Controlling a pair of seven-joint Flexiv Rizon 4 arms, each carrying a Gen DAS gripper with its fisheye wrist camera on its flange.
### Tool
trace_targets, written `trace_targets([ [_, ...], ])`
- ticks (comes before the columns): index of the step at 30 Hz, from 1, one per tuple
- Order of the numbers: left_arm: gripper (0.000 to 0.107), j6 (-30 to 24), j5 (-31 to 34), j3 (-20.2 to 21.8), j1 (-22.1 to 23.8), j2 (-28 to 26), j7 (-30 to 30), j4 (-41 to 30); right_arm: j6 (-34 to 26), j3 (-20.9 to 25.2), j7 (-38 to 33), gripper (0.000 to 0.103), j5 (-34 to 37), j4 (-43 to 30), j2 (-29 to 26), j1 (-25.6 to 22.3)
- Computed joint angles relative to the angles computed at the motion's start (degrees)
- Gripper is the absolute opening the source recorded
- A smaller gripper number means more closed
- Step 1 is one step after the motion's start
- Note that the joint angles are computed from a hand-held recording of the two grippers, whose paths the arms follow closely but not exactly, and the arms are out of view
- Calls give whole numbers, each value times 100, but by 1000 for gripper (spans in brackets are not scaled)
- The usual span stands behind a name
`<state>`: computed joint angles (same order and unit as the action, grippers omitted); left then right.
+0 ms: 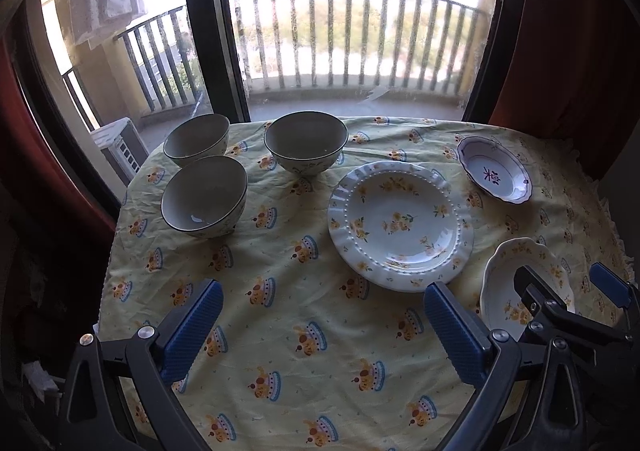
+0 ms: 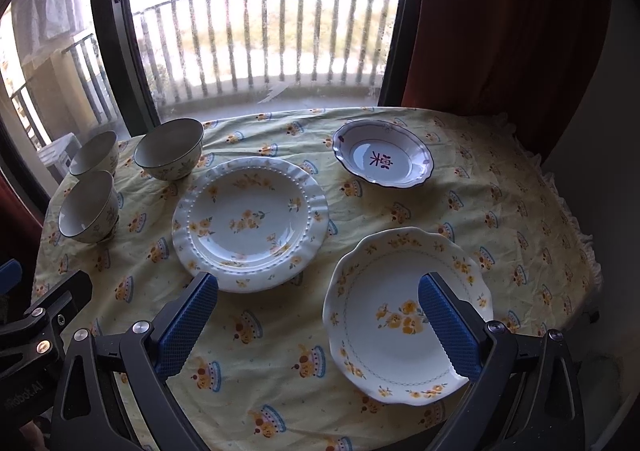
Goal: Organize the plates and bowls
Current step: 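Grasp the rim of the flat flowered plate with both grippers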
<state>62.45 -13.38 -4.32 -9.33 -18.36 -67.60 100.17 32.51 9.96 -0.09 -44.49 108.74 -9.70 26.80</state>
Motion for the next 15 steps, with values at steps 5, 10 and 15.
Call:
trace_targets([
  [5, 96, -33, 389, 108, -403, -107, -906, -105, 564, -39, -424, 96, 61, 545, 339, -365],
  [10, 92, -115, 609, 65, -716, -256, -1665, -183, 931, -86, -942, 96, -58, 1082, 658, -752],
  [15, 91, -82, 914, 79, -1040, -487, -2319, -250, 1479, -150, -1316, 96, 83, 1604, 835, -1160],
])
